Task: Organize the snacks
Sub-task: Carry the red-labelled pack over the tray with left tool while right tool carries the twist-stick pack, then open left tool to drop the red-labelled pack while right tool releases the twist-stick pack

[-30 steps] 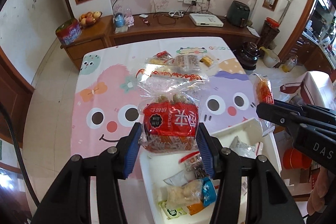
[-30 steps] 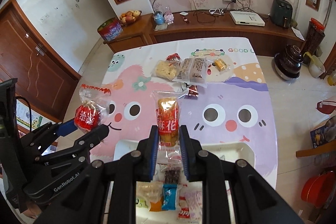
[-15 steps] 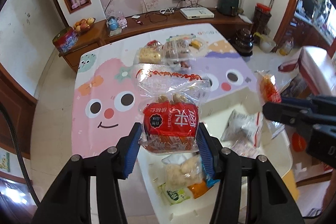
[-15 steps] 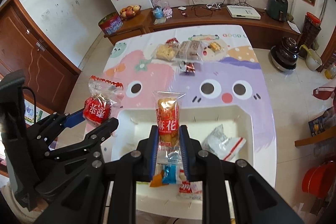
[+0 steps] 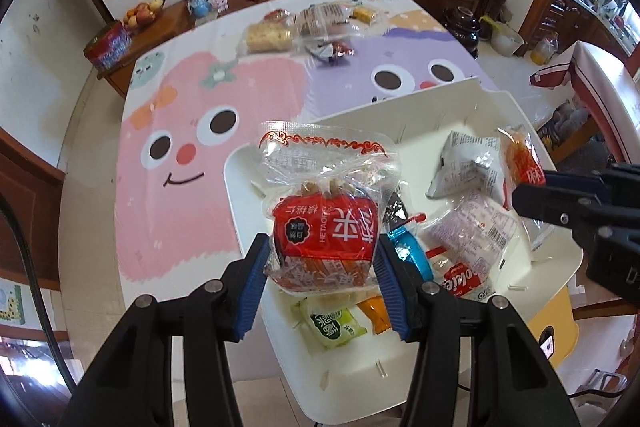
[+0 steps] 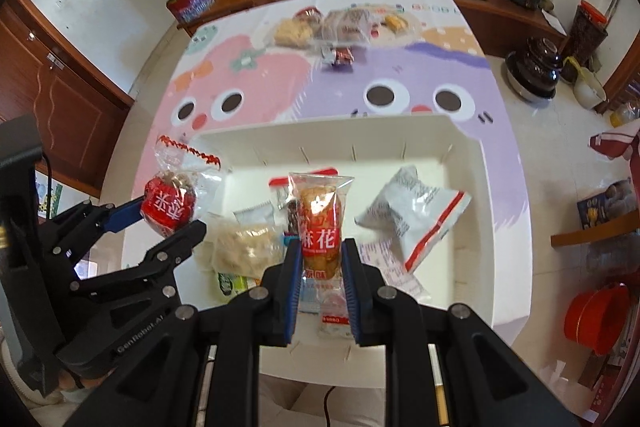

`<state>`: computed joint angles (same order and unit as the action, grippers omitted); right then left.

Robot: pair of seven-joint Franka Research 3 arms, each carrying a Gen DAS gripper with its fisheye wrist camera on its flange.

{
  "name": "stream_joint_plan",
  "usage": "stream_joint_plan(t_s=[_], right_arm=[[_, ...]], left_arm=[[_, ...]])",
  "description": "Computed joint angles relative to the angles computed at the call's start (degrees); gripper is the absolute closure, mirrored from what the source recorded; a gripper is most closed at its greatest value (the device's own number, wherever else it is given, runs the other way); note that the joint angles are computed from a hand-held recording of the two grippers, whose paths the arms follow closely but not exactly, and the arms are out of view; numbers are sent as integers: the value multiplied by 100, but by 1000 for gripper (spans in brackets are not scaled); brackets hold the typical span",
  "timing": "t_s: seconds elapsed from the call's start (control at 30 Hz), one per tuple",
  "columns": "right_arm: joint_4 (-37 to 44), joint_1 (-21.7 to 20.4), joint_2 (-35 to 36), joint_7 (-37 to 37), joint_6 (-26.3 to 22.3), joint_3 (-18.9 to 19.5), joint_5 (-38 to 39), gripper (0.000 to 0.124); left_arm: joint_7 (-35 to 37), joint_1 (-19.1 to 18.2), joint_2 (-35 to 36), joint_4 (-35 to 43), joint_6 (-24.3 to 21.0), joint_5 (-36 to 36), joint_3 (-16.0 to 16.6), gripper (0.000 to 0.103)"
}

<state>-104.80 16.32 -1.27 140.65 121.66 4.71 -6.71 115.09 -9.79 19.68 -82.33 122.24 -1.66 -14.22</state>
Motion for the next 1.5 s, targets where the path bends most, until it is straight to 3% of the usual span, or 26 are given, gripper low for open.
stream_joint_plan(t_s=[0.5,0.6,0.73,0.97,1.5], right_arm=[[90,44,339,-97,-244,-65,206,103],[188,52,446,-97,-385,-92,240,103],[187,30,503,-87,-483,-137,495,96],[140,17,502,-60,-537,-152,594,86],[24,4,400,-56,-459,-137,670,82]], left_arm=[[14,-134,371,356,-800,248,14,51],[6,-172,390,358,-836,356,27,42],[62,-149,370,318,-761,337,11,21],[70,-143,367,317,-791,326,14,20],[102,-137,281,204,-642,282,0,18]])
